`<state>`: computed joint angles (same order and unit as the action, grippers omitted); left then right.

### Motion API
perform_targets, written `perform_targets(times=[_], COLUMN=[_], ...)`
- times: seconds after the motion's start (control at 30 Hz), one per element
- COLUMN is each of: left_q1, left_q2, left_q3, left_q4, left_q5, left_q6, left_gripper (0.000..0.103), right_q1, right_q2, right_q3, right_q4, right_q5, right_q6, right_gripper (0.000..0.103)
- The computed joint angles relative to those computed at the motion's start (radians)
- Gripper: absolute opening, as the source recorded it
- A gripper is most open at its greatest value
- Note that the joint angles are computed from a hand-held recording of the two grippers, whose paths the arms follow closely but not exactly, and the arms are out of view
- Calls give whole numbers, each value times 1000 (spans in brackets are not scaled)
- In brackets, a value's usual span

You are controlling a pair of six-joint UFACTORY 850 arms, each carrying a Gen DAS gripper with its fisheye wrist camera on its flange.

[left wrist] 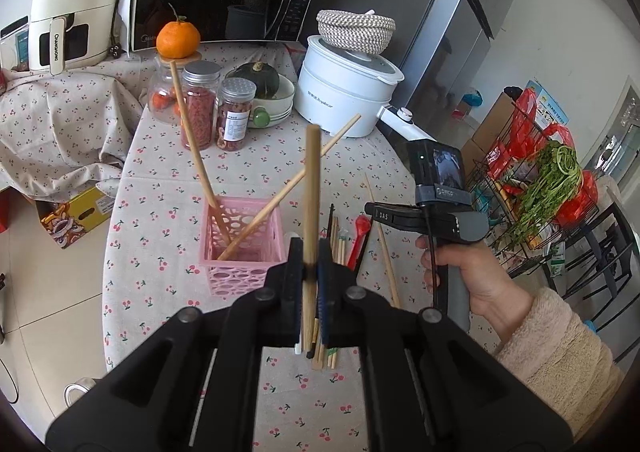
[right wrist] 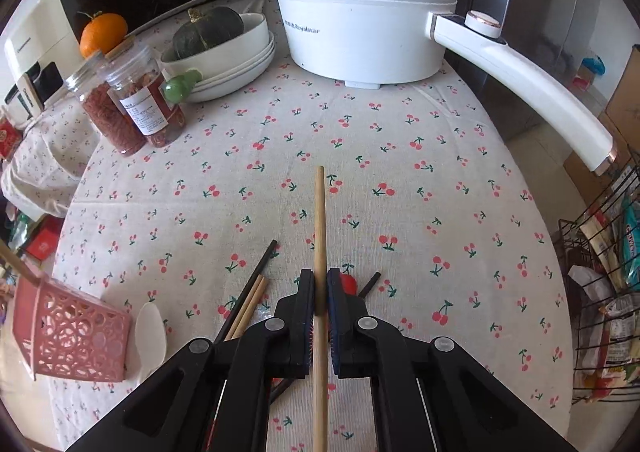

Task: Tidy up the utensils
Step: 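Lift the chopstick with the left tool and lower it into the pink caddy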

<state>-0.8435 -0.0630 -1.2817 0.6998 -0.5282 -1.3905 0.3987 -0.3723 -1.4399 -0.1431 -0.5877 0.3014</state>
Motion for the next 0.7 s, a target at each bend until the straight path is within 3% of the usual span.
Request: perform_targets(times=[0.4, 0.7], left_q1=[-37, -54], left_q2=[8, 50], left_q3=[-24, 0], left_q4=[181, 441], left_q5=[-30, -106], left_q6=[-162, -430], left_gripper=[7, 7], right_q1=[-27, -21], right_q2=[294, 411], right_q3=[158, 205], right_q4=[229, 361], right_q5=[115, 185], right_q6=[-174, -273], right_gripper=[6, 6])
